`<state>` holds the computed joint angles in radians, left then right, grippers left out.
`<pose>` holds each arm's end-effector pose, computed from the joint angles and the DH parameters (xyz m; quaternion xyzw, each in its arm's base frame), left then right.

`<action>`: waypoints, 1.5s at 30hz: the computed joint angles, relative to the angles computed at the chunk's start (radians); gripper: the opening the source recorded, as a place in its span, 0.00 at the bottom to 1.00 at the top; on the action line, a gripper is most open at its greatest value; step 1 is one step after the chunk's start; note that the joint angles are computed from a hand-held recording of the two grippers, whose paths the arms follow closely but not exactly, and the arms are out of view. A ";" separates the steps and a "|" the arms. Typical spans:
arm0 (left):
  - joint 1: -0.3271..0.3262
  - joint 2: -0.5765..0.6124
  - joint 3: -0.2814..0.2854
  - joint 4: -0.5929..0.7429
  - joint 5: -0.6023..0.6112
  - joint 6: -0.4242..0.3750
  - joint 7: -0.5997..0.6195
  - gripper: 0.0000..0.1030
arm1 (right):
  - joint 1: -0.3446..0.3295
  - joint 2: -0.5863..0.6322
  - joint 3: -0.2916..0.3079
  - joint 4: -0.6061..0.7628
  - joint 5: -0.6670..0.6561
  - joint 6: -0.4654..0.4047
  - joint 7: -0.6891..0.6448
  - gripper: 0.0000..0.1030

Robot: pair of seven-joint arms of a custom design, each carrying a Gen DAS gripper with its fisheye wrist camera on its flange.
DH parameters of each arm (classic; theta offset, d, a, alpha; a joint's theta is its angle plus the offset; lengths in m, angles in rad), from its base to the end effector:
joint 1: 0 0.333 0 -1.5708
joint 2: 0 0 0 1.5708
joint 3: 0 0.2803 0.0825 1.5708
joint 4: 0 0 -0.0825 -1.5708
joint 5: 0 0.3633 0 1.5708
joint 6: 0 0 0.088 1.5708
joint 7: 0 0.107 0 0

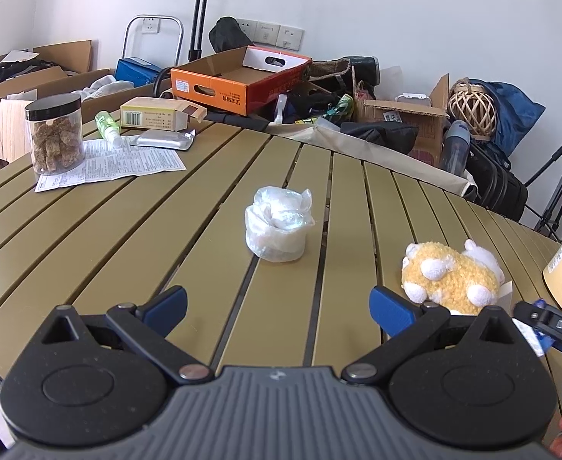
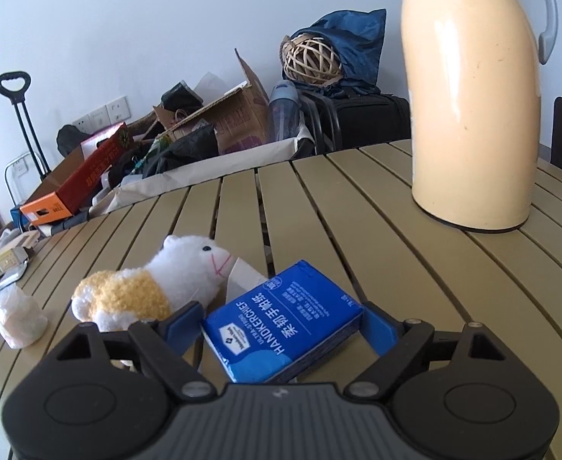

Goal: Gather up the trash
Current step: 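Grasp the blue handkerchief box with the right tool while the left tool grasps the white plastic bag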

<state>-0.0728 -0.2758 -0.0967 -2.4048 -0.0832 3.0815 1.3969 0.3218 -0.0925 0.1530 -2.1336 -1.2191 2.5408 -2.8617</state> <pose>0.4867 -0.0794 0.5117 -0.6517 0.6046 -0.3794 0.2566 0.4766 0.2595 0.4691 -0.4542 0.7510 -0.3316 0.3460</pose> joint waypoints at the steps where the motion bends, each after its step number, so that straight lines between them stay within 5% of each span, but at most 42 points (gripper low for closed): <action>1: 0.002 0.002 -0.001 0.004 0.001 -0.002 -0.003 1.00 | -0.001 -0.010 -0.001 -0.009 -0.007 0.000 0.013 0.85; 8: 0.097 0.057 -0.078 0.078 0.108 0.015 -0.096 1.00 | -0.033 -0.080 0.008 -0.070 -0.046 0.003 0.087 0.85; 13: 0.244 0.144 -0.195 0.188 0.375 -0.006 -0.303 1.00 | -0.059 -0.124 0.018 -0.110 -0.060 -0.001 0.133 0.85; 19: 0.217 0.306 -0.165 0.385 0.623 -0.119 -0.519 1.00 | -0.090 -0.169 0.029 -0.151 -0.071 0.003 0.181 0.85; 27: 0.092 0.413 -0.071 0.514 0.649 -0.234 -0.524 0.97 | -0.115 -0.182 0.035 -0.169 -0.065 0.026 0.198 0.85; 30: 0.060 0.418 -0.046 0.521 0.612 -0.248 -0.482 0.76 | -0.120 -0.186 0.036 -0.174 -0.060 0.032 0.197 0.85; 32: 0.049 0.420 -0.038 0.523 0.545 -0.259 -0.423 0.50 | -0.123 -0.189 0.038 -0.176 -0.060 0.039 0.199 0.85; 33: 0.043 0.420 -0.033 0.522 0.516 -0.261 -0.399 0.44 | -0.124 -0.191 0.040 -0.177 -0.061 0.041 0.201 0.85; 38: 0.005 0.397 0.019 0.502 0.568 -0.259 -0.458 0.37 | -0.127 -0.191 0.045 -0.175 -0.069 0.049 0.201 0.85; 45: 0.022 0.330 0.018 0.431 0.585 -0.215 -0.483 0.37 | -0.128 -0.201 0.048 -0.180 -0.079 0.068 0.195 0.85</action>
<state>-0.0511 0.0540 -0.0789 -1.9733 0.5015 2.8670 0.9139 0.1939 -0.2938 0.2009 -2.3133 -1.2986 2.6091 -2.6670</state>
